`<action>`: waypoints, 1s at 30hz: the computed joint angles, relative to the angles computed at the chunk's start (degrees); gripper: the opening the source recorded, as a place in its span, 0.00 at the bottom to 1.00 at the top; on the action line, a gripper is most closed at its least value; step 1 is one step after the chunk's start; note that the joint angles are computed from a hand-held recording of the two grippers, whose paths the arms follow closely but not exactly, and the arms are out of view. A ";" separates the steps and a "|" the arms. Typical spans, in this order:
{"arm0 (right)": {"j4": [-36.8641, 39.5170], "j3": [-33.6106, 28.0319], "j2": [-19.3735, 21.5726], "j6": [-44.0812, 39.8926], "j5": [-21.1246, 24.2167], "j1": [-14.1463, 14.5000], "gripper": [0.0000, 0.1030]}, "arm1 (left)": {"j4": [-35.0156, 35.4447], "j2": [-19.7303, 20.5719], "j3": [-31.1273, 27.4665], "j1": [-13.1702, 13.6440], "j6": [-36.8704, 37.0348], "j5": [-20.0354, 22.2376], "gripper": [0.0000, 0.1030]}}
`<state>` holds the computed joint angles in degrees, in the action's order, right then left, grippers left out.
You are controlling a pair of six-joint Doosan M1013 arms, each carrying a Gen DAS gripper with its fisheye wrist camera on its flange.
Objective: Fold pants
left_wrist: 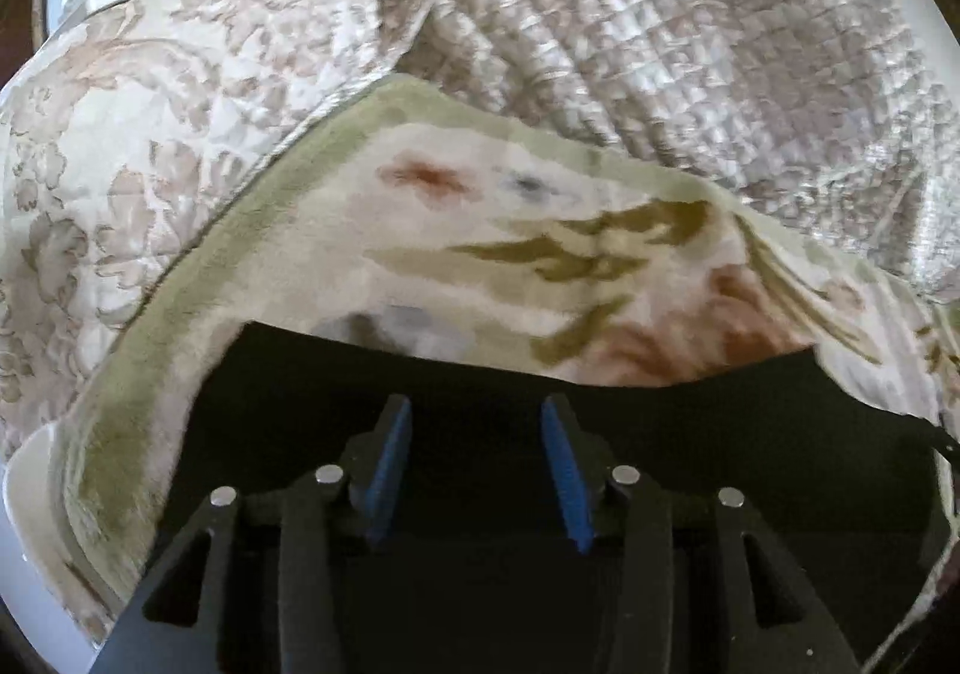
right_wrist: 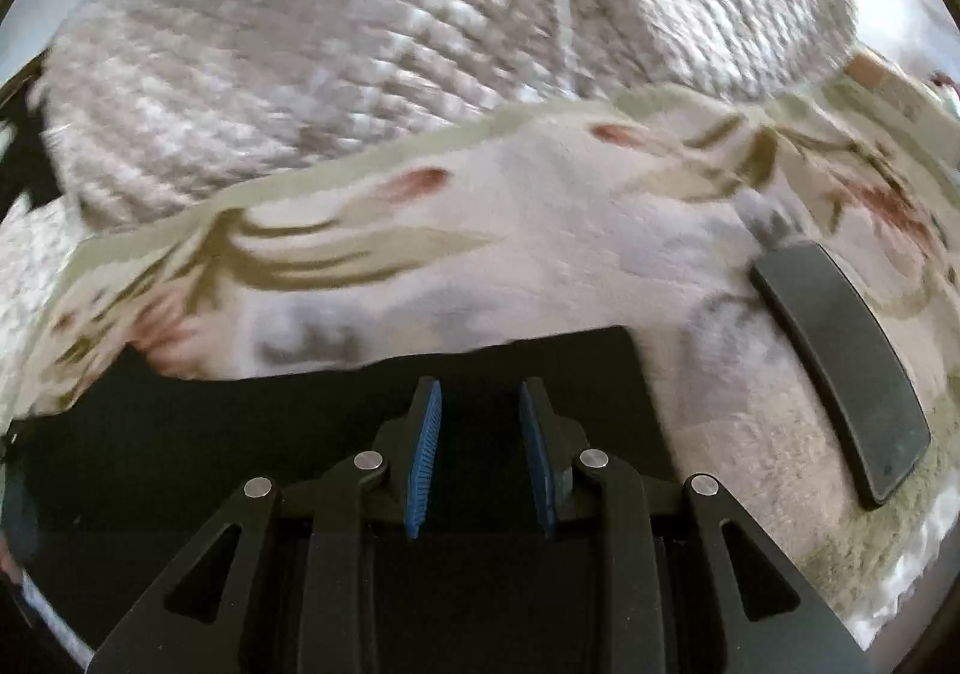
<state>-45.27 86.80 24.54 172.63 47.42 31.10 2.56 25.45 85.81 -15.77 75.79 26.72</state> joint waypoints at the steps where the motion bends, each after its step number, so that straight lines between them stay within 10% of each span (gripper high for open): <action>1: -0.36 -0.41 0.23 -0.92 -0.52 0.28 0.27 | -1.50 -0.55 0.75 -0.32 1.94 -0.97 0.46; 9: 4.45 -2.14 2.32 -14.01 -8.94 4.50 0.27 | -18.82 -3.55 6.54 -3.57 23.80 -3.87 0.46; 13: 4.02 -1.76 3.28 -16.98 -9.75 6.01 0.43 | -11.21 -3.49 7.95 -5.27 19.86 -5.06 0.47; 30: -0.62 -0.47 3.04 -14.08 -9.58 8.47 0.46 | -3.87 -6.49 12.88 -6.55 10.47 -8.38 0.48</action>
